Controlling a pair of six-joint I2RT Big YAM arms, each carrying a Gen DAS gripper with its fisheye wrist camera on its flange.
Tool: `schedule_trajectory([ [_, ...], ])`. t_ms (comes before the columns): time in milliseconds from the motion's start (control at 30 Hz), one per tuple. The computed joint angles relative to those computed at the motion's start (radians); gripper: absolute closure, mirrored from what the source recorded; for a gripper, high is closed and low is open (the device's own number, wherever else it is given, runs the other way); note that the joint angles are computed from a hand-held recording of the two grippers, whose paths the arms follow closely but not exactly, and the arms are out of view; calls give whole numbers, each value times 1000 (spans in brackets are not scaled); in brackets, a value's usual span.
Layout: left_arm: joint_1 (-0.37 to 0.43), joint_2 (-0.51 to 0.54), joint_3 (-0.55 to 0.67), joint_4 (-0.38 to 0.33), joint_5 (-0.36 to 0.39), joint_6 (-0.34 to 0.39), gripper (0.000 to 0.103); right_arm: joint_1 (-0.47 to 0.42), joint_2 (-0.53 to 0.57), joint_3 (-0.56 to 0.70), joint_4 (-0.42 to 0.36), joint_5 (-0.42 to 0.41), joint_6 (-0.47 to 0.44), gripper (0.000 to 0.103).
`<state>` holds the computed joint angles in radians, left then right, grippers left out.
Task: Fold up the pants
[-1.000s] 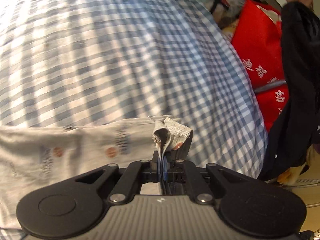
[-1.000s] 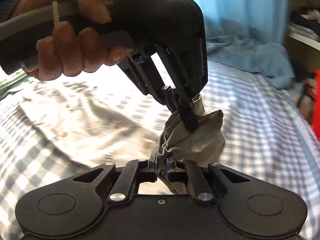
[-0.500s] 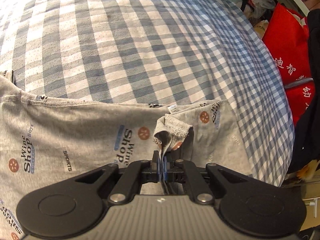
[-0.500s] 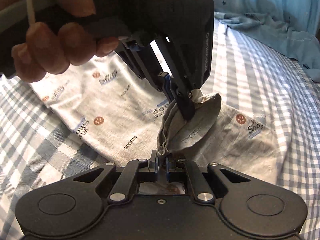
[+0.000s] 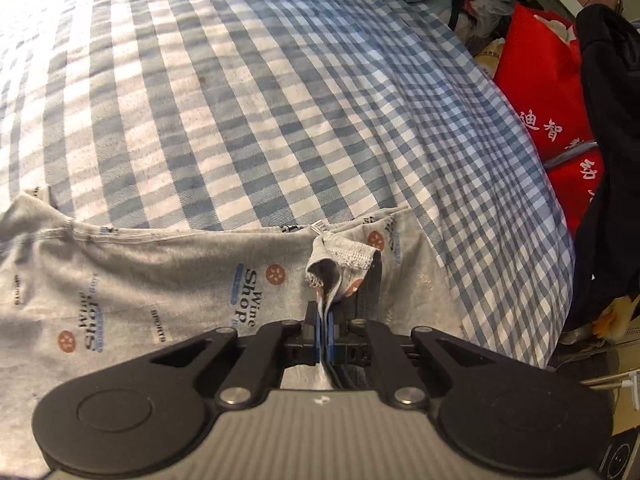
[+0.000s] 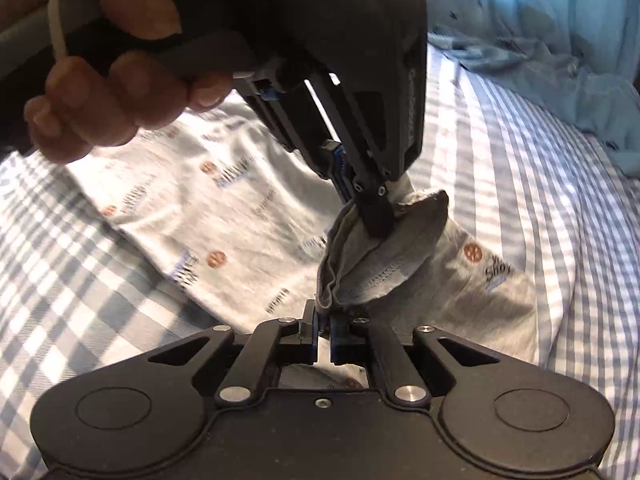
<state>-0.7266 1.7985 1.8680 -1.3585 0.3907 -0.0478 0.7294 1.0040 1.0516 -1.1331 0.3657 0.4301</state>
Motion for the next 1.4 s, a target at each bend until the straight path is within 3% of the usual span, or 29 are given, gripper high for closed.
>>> schedule_trajectory([
  [167,74,-35,-6,-52,10,31,100,8,35,65,30,-64,-67,101],
  [333,151,-82,-47,-71,-60,95,100,17,133,137,110,-166,-139,101],
  [567,260,-125,-139,-45,-129,149,100,43,309,239,195,-279,-218,101],
  [767,327,-117,-224,10,-102,129,97,53,435,314,176,-320,-237,99],
  [833,342,-123,-246,29,-99,95,92,60,444,316,171,-319,-234,93],
  [900,350,-142,-269,54,-121,70,85,61,432,309,166,-317,-226,75],
  [967,355,-176,-301,89,-144,37,62,59,399,285,168,-308,-214,63],
  [1000,355,-197,-320,112,-159,15,58,55,380,272,164,-302,-209,51],
  [1100,346,-262,-384,187,-194,-29,47,49,295,206,150,-231,-182,29],
  [1267,257,-314,-468,310,-274,-125,28,-11,177,95,70,13,-113,12],
  [1333,199,-306,-483,346,-371,-153,24,-66,158,71,47,86,-83,8],
  [1400,153,-273,-470,338,-486,-195,24,-126,148,42,79,131,-87,8],
])
